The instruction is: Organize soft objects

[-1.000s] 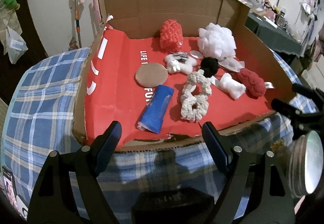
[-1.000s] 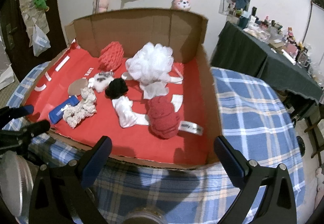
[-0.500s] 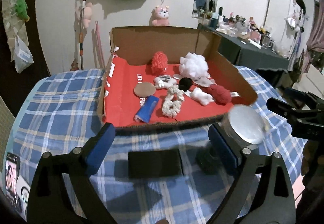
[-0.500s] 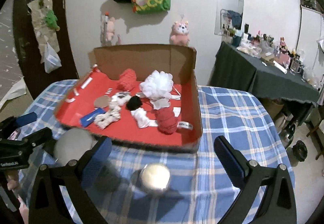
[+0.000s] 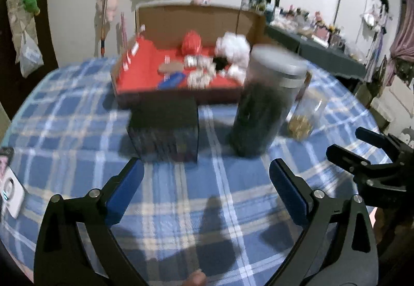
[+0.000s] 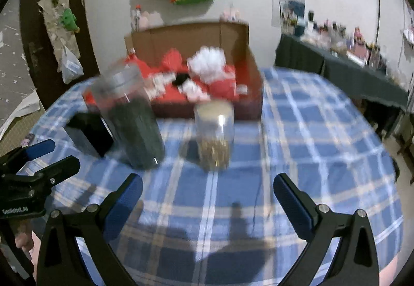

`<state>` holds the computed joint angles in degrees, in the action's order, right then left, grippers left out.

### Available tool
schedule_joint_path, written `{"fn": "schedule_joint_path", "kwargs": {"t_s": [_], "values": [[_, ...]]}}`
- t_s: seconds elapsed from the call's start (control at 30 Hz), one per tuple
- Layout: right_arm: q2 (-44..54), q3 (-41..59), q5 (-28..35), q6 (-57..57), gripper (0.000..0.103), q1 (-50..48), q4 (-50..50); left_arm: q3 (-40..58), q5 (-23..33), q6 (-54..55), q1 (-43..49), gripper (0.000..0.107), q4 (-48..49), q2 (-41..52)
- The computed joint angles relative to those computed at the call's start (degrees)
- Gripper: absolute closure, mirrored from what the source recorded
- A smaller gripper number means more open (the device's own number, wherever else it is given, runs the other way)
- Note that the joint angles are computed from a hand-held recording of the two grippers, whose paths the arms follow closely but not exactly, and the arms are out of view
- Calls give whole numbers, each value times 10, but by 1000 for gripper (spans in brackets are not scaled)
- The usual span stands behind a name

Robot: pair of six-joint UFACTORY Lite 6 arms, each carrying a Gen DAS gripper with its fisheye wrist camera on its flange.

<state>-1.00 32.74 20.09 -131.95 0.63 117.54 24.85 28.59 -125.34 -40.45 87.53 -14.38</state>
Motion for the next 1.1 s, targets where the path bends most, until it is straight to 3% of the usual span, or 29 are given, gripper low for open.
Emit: {"fn": "schedule_joint_path", "kwargs": {"t_s": [0.13,0.3,1.1], "values": [[70,9,-6,-123,0,18,125,21,-12,-88,12,8,58,97],[132,40,-22,-219,0,40,233,55,-7,-106,23,8,61,174],[153,58,-36,-243,0,40,275,75,-12,-93,39,4,48,207]]}}
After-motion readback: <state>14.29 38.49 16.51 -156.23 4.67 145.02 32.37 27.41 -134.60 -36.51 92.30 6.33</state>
